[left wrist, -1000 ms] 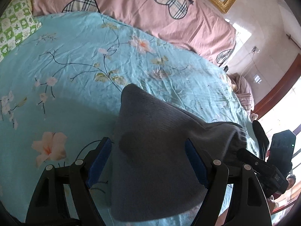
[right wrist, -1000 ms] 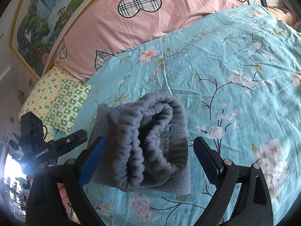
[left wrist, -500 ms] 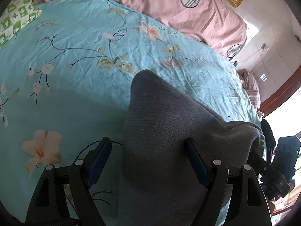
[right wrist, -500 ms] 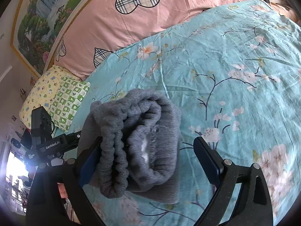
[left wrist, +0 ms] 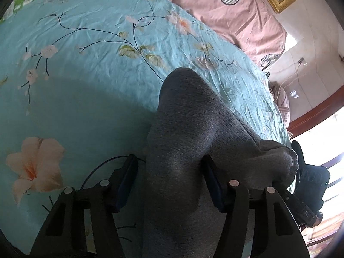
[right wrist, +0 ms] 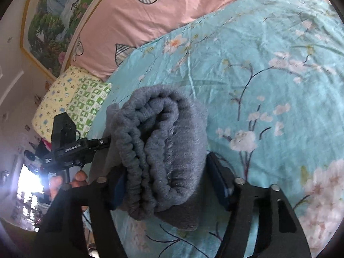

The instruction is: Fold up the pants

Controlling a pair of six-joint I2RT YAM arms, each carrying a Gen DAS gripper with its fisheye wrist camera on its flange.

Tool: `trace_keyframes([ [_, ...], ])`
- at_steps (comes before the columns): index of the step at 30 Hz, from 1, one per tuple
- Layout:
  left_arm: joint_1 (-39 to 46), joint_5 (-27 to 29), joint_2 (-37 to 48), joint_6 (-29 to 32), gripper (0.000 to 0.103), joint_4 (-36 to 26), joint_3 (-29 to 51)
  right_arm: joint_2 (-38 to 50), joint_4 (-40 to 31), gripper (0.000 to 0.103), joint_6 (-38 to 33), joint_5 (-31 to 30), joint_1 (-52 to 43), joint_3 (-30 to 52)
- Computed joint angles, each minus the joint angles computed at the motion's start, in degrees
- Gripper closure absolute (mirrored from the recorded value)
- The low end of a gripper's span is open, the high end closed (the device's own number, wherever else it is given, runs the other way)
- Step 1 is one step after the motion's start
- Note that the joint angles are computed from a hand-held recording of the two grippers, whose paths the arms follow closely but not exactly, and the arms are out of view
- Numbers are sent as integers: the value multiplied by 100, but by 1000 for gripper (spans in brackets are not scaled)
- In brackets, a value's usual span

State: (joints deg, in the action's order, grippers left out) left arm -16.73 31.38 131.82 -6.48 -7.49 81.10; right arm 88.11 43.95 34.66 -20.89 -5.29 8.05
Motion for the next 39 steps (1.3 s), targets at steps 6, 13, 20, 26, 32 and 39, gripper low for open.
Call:
trace_keyframes([
  [6, -51, 71, -93, -70, 60, 142, -140, 154, 163, 47, -1, -114, -66, 4],
  [13, -75, 3, -369, -161, 69, 231, -409, 45, 272, 51, 98, -197, -44, -95],
  [20, -22, -41, -807, -207, 71, 362, -835, -507, -231, 52, 139, -115, 112, -22],
  [26, 225, -141, -1244, -210, 72, 503, -1249, -550, -403, 53, 215, -34, 404, 232],
  [32, 676, -239, -1709, -172, 72, 701, -1678, -150, -429, 53, 220, -53, 751, 800],
  [39, 1259, -306, -1872, -149, 72, 725, -1736, 558, -577, 53, 163, -37, 1182, 1735],
])
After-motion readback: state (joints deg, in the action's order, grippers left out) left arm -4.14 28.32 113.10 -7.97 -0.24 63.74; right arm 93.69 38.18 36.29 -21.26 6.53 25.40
